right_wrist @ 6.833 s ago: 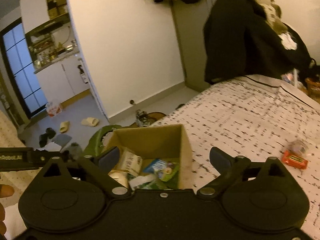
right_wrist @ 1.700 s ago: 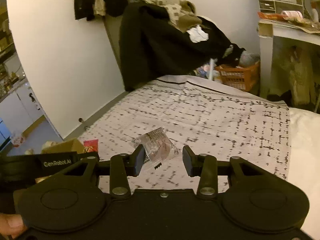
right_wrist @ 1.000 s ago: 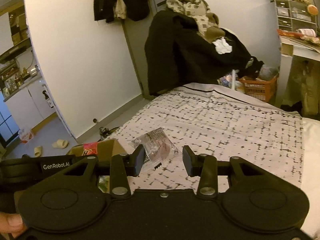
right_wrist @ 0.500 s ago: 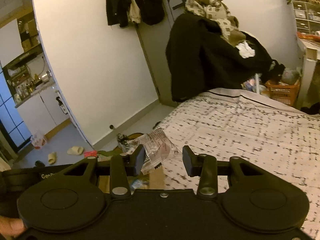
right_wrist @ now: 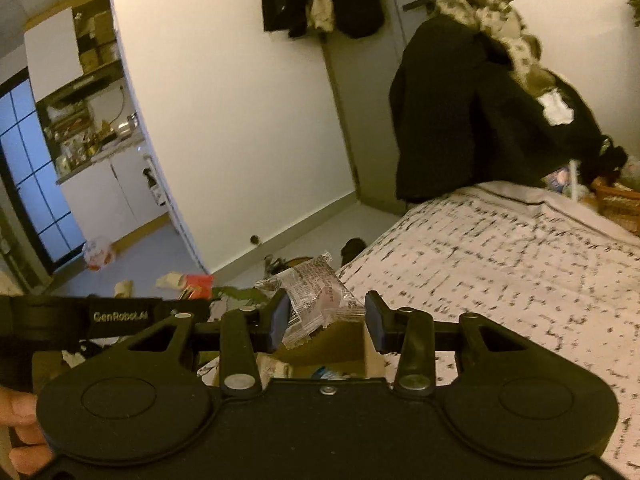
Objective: Organize snacks
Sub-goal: 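Carry both held packets over the cardboard box and lower them inside, then open the left tool while the right tool opens, releasing both packets into the box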
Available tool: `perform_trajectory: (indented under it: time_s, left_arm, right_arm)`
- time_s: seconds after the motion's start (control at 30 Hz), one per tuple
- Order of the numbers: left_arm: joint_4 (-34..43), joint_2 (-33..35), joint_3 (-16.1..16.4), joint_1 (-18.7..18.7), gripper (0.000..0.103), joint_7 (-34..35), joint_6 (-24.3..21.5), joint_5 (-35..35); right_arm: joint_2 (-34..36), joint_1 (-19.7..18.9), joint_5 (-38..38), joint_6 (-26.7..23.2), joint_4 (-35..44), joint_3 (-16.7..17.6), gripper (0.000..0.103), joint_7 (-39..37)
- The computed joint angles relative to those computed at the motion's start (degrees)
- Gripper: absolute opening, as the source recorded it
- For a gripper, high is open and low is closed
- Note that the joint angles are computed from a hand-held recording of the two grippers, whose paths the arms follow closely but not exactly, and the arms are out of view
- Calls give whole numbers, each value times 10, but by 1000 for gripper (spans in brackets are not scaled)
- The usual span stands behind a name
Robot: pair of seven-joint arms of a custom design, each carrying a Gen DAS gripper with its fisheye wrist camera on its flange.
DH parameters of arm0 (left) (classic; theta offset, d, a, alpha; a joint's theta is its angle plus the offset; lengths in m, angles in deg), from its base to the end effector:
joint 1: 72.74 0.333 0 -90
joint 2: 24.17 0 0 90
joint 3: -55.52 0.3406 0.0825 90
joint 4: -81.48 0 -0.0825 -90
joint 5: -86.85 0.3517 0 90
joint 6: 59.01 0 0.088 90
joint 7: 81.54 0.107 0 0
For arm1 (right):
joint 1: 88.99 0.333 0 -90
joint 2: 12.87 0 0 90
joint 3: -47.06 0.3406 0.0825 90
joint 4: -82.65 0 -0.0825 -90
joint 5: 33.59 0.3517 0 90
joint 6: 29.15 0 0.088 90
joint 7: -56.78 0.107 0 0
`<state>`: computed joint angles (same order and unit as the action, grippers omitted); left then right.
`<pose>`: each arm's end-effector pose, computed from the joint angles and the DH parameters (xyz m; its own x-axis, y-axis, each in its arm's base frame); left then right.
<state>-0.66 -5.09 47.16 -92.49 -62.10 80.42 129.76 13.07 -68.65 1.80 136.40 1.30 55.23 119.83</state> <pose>0.6137 -0.3044 0.6133 0.2484 -0.9457 0.2097 -0.5858 -0.3191 -0.7450 0.6576 0.2890 0.5859 0.5042 -0.8280 -0.2453 -0.5246 -0.0681 -0.8486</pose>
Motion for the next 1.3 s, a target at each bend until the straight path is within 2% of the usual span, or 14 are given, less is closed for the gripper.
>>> perform_trajectory:
  time_s: [0.2, 0.3, 0.37, 0.6, 0.73, 0.87, 0.97, 1.1, 1.3]
  left_arm:
    - [0, 14, -1, 10, 18, 18, 21, -18]
    - [9, 25, -1, 13, 18, 34, 21, -29]
    - [15, 30, 1, 13, 18, 44, 18, -31]
    - [30, 53, -1, 16, 18, 71, 25, -61]
    - [24, 56, -1, 15, 18, 81, 38, -67]
    - [28, 59, 5, 7, 20, 75, 33, -61]
    - [25, 56, 4, 7, 28, 73, 37, -62]
    - [15, 43, 12, -1, 57, 60, 31, -40]
    - [-29, 3, 9, 7, 71, 18, 32, -29]
  right_arm:
    - [25, 9, -15, -18, 23, -3, 41, 8]
    - [44, -9, 18, -9, 43, 27, 44, -16]
    - [52, -12, 28, -16, 54, 31, 45, -22]
    - [52, 2, 5, -21, 45, -2, 46, 11]
    - [45, 13, -11, -1, 32, -19, 46, 40]
    - [41, 12, -23, 6, 27, -23, 46, 59]
    - [39, 13, -34, 4, 21, -27, 46, 69]
    - [28, 13, -44, -2, 4, -27, 46, 71]
    - [6, 7, -35, -3, -24, -16, 48, 58]
